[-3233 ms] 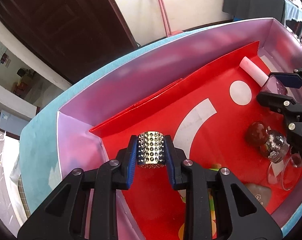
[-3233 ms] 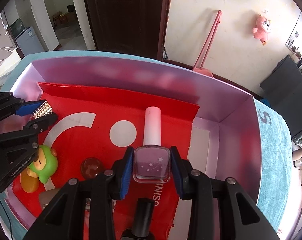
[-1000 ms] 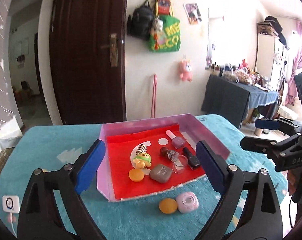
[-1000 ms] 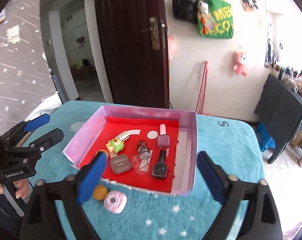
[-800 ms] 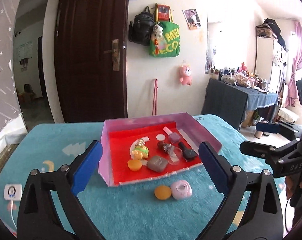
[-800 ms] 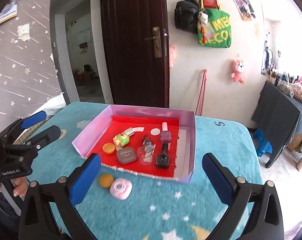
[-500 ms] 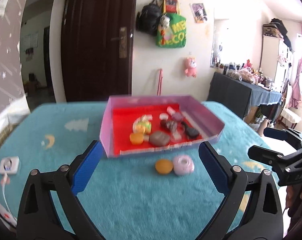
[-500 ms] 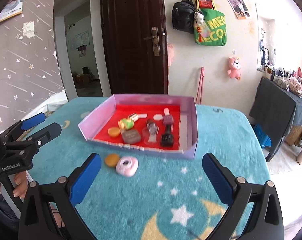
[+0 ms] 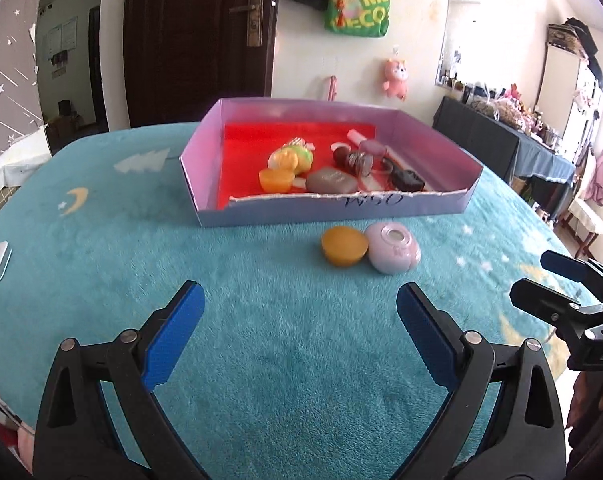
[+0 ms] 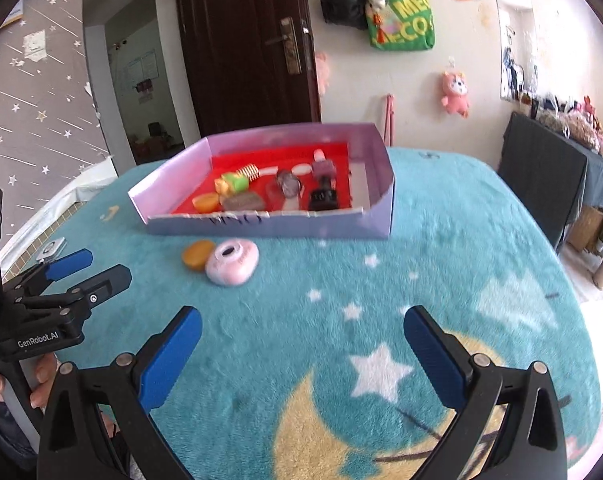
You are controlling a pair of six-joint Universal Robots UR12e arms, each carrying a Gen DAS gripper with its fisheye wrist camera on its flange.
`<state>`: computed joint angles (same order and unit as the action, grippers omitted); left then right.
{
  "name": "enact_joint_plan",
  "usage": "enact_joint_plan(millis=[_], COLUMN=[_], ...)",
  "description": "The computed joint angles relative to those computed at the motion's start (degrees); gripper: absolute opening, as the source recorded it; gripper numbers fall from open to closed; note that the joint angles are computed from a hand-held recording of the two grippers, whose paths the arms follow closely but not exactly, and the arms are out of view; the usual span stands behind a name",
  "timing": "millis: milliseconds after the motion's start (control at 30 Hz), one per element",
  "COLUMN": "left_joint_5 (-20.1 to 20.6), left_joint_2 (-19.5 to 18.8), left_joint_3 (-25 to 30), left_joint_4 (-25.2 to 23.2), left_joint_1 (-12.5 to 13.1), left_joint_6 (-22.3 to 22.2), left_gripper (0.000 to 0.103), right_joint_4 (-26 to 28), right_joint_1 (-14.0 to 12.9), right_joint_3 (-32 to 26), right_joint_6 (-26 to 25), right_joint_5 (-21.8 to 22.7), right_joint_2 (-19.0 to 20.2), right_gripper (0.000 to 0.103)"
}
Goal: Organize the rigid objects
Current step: 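Withdraw both tools from the box back over the table, then move left tool toward orange ball while right tool approaches pink round case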
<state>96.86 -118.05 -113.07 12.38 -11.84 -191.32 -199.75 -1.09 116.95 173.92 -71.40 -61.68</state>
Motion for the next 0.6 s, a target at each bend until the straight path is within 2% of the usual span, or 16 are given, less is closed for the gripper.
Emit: enact_joint_plan(millis=[300,600], left_joint_5=[-0.62,-1.88], left_joint_2=[-0.48,-0.16], left_joint_3=[1.27,2.35], left_joint_4=[-2.83,-5.72], left_joint_1=[0.55,2.28], left_joint_6=[0.44,2.17], left_gripper=[0.098,0.098], right_joint_4=[3.59,11.79], right_joint_1=[0.31,2.19], right_joint_3=[-1.61,-6.42], right_joint_6=[0.31,-2.34], right_joint_5=[0.23,0.32], right_joint_2=[1.31,2.36], right_gripper=[0.103,0.103])
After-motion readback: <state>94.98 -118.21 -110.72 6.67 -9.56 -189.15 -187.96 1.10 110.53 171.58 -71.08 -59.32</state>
